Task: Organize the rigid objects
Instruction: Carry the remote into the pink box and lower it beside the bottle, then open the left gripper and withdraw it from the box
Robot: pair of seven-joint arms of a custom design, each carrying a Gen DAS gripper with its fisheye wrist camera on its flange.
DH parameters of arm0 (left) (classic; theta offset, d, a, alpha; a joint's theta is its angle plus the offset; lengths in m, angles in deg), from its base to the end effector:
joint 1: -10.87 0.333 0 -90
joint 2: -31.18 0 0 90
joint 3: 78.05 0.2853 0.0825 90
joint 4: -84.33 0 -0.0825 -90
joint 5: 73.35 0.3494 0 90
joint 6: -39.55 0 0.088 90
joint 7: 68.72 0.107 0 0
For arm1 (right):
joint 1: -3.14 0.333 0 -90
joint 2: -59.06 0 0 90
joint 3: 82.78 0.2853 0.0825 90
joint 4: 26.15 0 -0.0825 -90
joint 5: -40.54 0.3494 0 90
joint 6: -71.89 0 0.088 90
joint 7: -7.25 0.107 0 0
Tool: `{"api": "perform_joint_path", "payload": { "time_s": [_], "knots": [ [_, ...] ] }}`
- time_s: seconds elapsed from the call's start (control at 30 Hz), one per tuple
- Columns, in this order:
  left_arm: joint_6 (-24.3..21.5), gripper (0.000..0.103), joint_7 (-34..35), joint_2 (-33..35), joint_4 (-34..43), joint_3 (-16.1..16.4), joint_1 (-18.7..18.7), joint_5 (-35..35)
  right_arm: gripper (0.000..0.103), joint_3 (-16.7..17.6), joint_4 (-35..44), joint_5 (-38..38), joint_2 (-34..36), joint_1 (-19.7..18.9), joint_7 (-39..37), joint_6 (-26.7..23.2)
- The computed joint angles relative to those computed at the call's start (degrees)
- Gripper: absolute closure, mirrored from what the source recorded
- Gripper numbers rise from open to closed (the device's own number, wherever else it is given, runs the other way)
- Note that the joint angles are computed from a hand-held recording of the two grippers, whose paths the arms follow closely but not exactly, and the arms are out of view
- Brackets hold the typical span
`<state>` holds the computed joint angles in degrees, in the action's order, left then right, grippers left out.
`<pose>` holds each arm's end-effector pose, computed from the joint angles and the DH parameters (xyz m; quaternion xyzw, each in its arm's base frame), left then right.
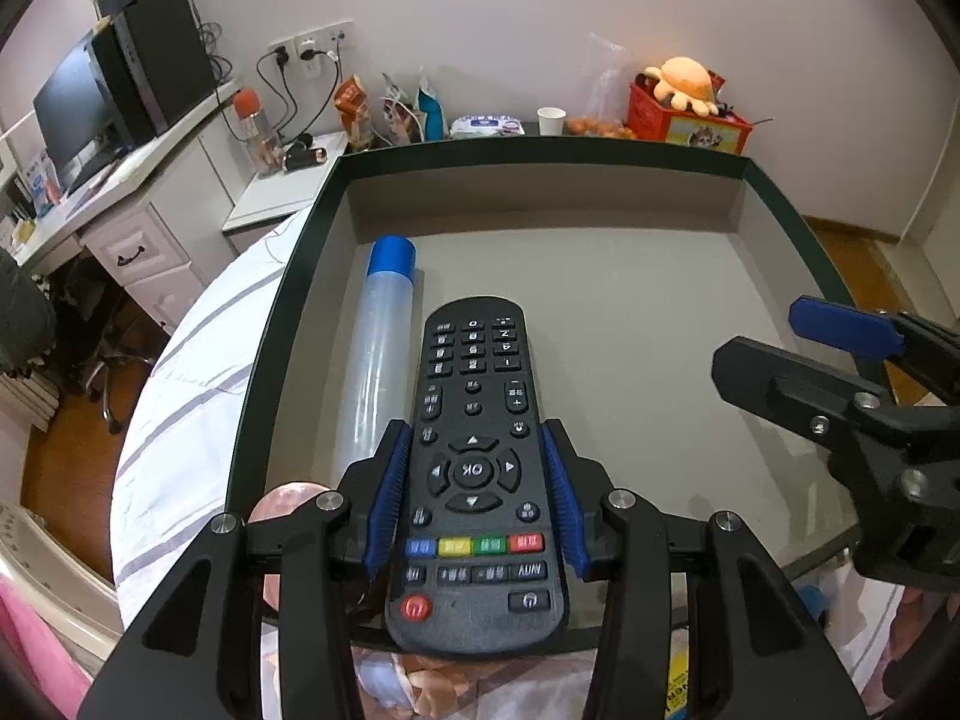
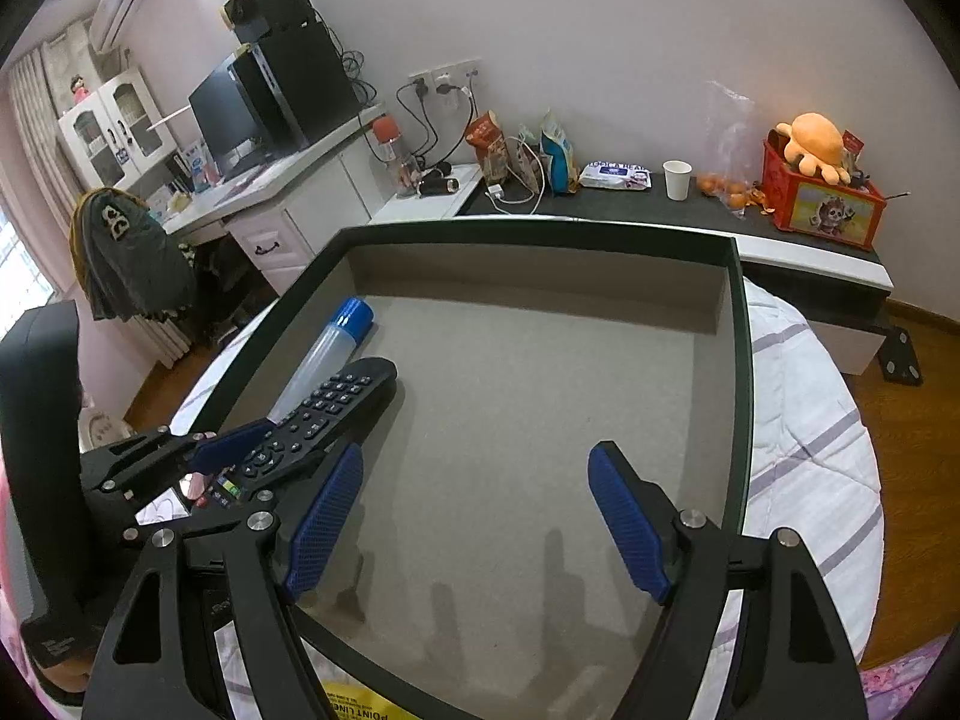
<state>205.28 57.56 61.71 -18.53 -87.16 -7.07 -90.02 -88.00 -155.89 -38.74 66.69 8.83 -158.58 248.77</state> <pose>0.5978 -0.2719 0.3140 -0.3600 0.8851 -0.2606 0.1382 0.5031 0.0851 0.3311 -0.4991 0.7881 -0.2176 0.2871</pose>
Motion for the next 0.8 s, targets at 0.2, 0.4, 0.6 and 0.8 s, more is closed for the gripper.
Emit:
{"api": "perform_joint_path", "payload": {
  "time_s": [0.2,0.4,0.6,0.8],
  "knots": [
    [-0.45,0.030,3.66,-2.10,-1.85,-3.50,3.30,-3.81,0.024,0.57,-1.04,7.45,-0.02,-0.03,-7.38,-0.70],
    [-2.14,0.025,11.33,-4.86,-3.76,-8.42,8.82,-12.35,0.024,-0.41,-1.57,5.35,-0.74,0.67,-4.08,-0.16],
    [0.59,0.013,21.37,-7.95,-5.92,-11.30,13.14,-24.33,0.024,2.03,-1.17,14.70,-1.11,0.53,-13.10,-5.67],
    [0.34,0.011,25.05,-8.02,-5.75,-8.75,13.58,-27.90,0.024,1.62,0.41,21.09,1.78,1.77,-18.49,-3.45]
  ]
}}
